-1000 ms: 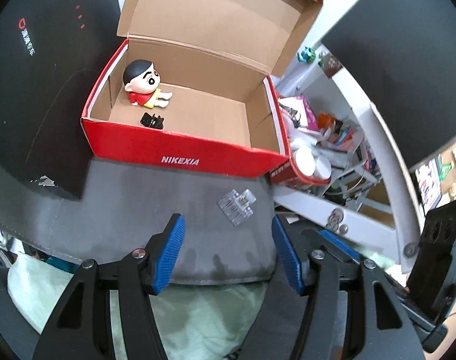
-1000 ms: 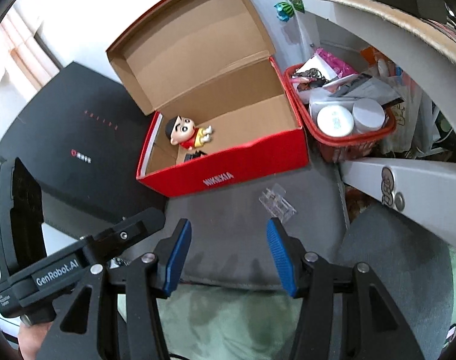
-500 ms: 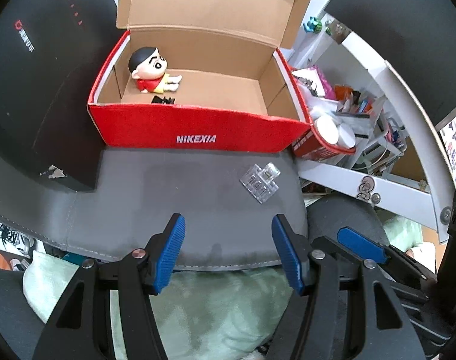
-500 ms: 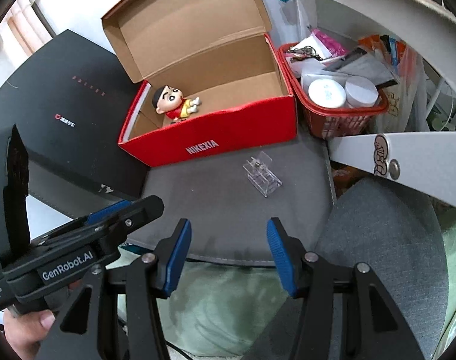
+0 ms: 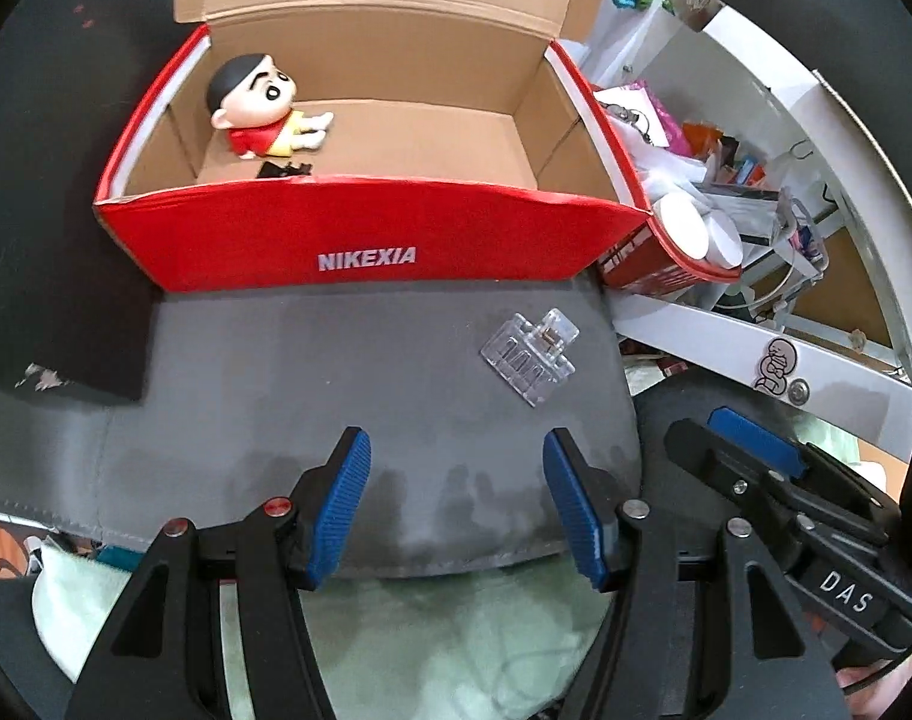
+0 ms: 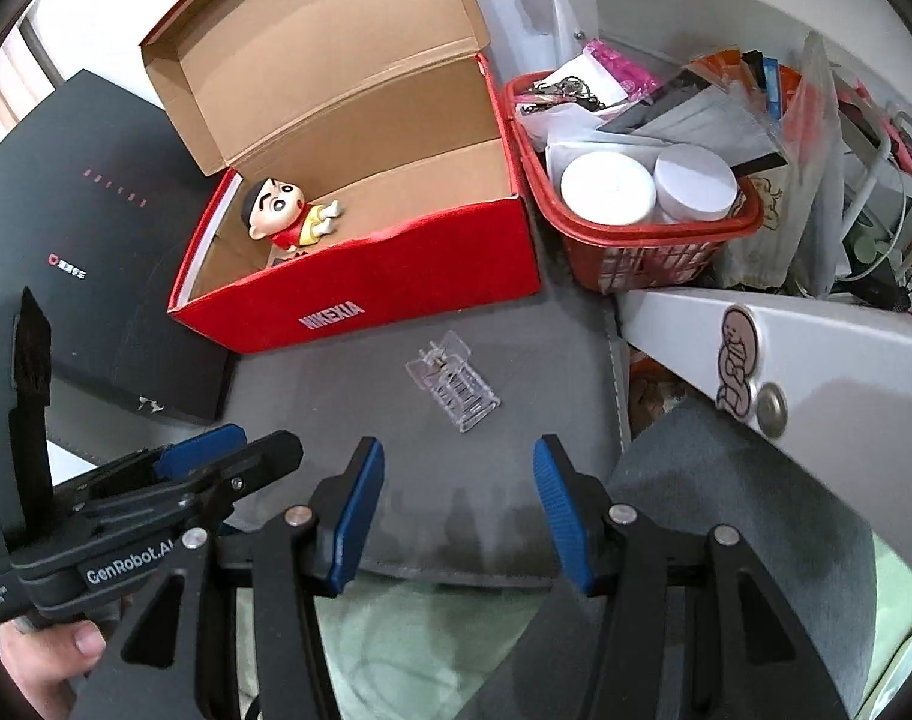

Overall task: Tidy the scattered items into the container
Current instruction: 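Lower the right gripper onto the clear plastic holder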

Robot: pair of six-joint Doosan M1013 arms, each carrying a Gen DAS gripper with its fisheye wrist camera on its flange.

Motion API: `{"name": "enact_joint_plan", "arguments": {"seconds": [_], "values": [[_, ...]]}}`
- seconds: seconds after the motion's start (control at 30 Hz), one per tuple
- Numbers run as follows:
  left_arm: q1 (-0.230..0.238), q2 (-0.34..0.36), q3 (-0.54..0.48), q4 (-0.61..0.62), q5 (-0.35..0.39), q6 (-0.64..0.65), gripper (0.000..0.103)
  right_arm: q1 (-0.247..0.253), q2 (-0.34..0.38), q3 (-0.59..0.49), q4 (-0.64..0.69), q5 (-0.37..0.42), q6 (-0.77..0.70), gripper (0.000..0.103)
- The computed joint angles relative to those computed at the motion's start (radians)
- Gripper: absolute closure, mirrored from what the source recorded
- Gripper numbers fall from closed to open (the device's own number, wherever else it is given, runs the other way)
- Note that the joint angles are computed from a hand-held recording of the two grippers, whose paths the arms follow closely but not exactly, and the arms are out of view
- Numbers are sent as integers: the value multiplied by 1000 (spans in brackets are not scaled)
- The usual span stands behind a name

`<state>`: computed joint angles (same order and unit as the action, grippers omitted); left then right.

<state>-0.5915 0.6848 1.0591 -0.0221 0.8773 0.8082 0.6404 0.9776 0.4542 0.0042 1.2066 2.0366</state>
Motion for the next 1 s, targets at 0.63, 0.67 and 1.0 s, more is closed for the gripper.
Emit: {"name": "enact_joint_plan", "arguments": {"seconds": [0.63,0.67,1.0], "values": [[46,114,-145,-272,40,119,64,-18,138,-217,51,183,11,73],[50,117,-145,-298,34,124,64,-19,139,-218,58,184,14,73],[72,142,-143,-450,-10,87,80,-32,155,-237,94,177,31,74]]}}
